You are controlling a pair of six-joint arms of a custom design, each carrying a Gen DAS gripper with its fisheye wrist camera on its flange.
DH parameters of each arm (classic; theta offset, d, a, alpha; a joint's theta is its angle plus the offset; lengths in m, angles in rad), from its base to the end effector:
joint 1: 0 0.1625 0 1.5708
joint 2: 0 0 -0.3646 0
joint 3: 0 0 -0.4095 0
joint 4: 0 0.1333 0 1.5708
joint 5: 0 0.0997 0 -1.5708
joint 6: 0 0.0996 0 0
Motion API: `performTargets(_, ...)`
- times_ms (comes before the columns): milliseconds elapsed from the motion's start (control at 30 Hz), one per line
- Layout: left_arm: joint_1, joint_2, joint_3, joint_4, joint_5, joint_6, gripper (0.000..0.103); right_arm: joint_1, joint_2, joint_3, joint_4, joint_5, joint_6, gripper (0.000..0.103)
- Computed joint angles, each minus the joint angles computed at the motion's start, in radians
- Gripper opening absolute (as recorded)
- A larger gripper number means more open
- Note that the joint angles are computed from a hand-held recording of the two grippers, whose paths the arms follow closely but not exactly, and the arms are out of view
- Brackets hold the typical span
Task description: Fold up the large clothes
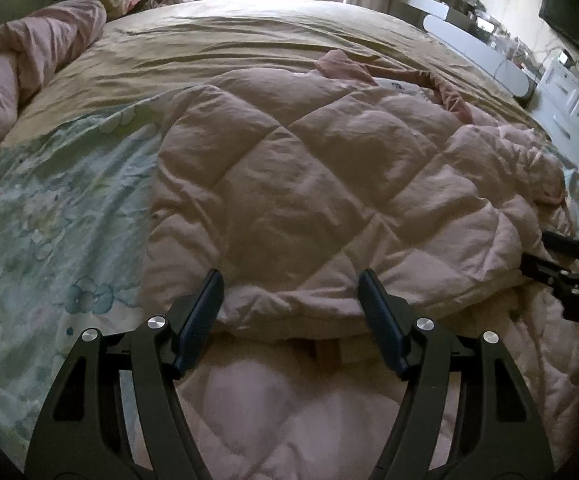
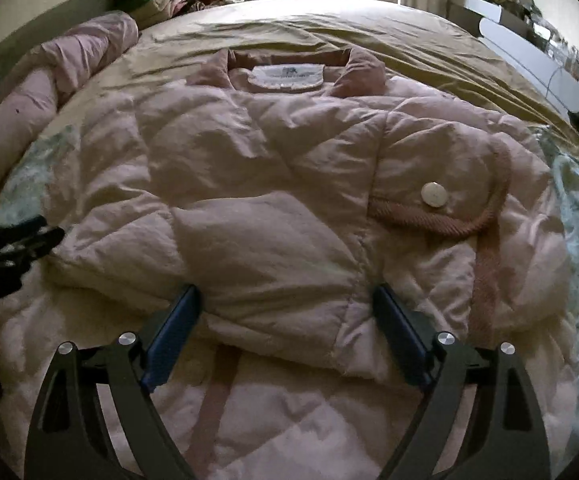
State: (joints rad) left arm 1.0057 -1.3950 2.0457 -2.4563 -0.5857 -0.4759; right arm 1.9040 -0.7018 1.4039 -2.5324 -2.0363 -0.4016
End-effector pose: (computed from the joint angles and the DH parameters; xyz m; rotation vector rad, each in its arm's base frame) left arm -0.0847 -0.5376 0.2431 -0.0421 2.2642 -0.8344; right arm 0.3160 -0.6422 0.0730 0.8755 -2.5031 0.3242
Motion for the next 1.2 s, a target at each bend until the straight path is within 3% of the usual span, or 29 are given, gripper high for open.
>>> performTargets(100, -0.019, -0.033, 0.012, 0.043, -0.008, -0.037, 0.062, 0.0, -0.073, 0.055, -0.031, 0.044, 0.022, 0.088)
performTargets(267, -0.061, -0.09, 0.037, 0.125, 0.012, -0.1, 0.074, 0.016, -0.168, 0.126, -0.095, 0.079, 0.002, 0.097)
performTargets(400, -0.11, -0.142, 0.06, 0.181, 0.038, -0.162, 0.094, 0.024, -0.22, 0.162, -0.12, 0.106, -0.006, 0.098)
performTargets(600, -0.194, -0.213, 0.078, 0.31, 0.081, -0.295, 0.094, 0.044, -0.292, 0.209, -0.142, 0.119, -0.031, 0.098)
performTargets(833, -0.304, -0.267, 0.067, 0.575, 0.17, -0.513, 0.094, 0.055, -0.384, 0.263, -0.146, 0.15, -0.053, 0.098)
performTargets(1200, -0.452, -0.327, 0.056, 0.929, 0.214, -0.818, 0.094, 0.065, -0.507, 0.349, -0.16, 0.174, -0.096, 0.098)
